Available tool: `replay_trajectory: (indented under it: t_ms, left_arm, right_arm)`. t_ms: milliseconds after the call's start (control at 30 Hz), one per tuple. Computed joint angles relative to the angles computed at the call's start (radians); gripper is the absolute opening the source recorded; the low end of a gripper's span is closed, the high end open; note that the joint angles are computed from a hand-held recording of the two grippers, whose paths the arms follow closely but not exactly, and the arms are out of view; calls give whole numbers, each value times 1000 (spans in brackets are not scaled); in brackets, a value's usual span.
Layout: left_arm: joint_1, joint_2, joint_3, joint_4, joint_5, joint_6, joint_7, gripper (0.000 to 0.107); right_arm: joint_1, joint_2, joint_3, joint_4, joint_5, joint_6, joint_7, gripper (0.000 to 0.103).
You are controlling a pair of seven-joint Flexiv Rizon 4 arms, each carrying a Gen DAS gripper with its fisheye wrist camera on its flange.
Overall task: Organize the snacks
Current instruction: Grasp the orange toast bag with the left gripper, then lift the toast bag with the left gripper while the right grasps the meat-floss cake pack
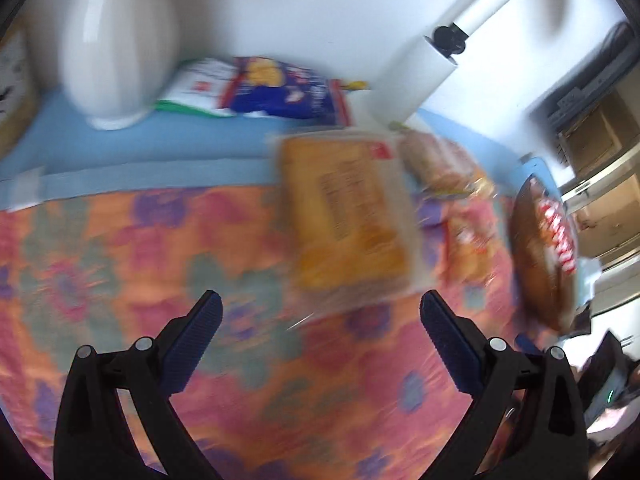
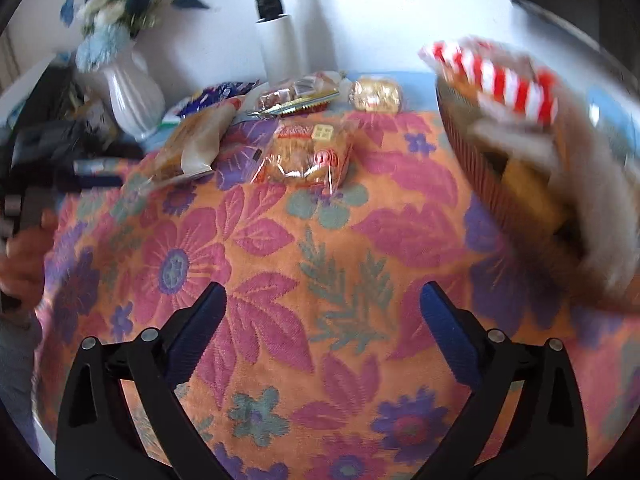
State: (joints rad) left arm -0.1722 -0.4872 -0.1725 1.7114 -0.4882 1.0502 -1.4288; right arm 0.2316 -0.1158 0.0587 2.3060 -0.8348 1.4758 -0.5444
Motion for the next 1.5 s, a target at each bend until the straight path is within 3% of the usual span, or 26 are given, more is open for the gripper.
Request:
replay_trajectory:
  t_ms: [100,233,467,700,800,967,1067,1167,1333,1433,1500]
  left_arm:
    - [-90,-90,88,-149,153,-46,-173,98]
    - [-137,-149,129,-237,262,-44,-260,98]
    - [-174,-179,151,-258,401,52,-298,98]
    - [-126,-135,88,-140,378,162,-195,98]
    - [-155,-140,122,-153,391,153,-207,98]
    - [-224,-143,198,-186,475,112,-280,98]
    - [-220,-144,190,-189,485,110,-295,98]
    - [-213,-147,180,-191,488,112,-297,98]
    - [-201,-143,169,-186,485,113,-290,98]
    - [-165,-133,142,-170,457,123,-256,98]
    - [-151,-130,129,-160,438,130,-237,98]
  right_arm:
    - [4,4,41,-67,81,-96,-158,98]
    - [25,-54,66,-178,195,-201,-357,99]
    - [61,-177,8,-278,229,-97,-417,98]
    - [118,-261,-62,-355,212,-92,-425,99]
    - [148,-275,-107,-360,159,-89,-399,98]
    - [125,-295,-64,-382,203,-126,-460,98]
    - [78,-279,16,-383,309,-174,-536,94]
    - [17,-258,144,-404,515,-318,-675,92]
    - [-13,-203,212,-374,734,-302,-822,91]
    - [62,-190,106,-349,644,-259,-713,91]
    - [64,-209,96,-378,638,-294,-693,87]
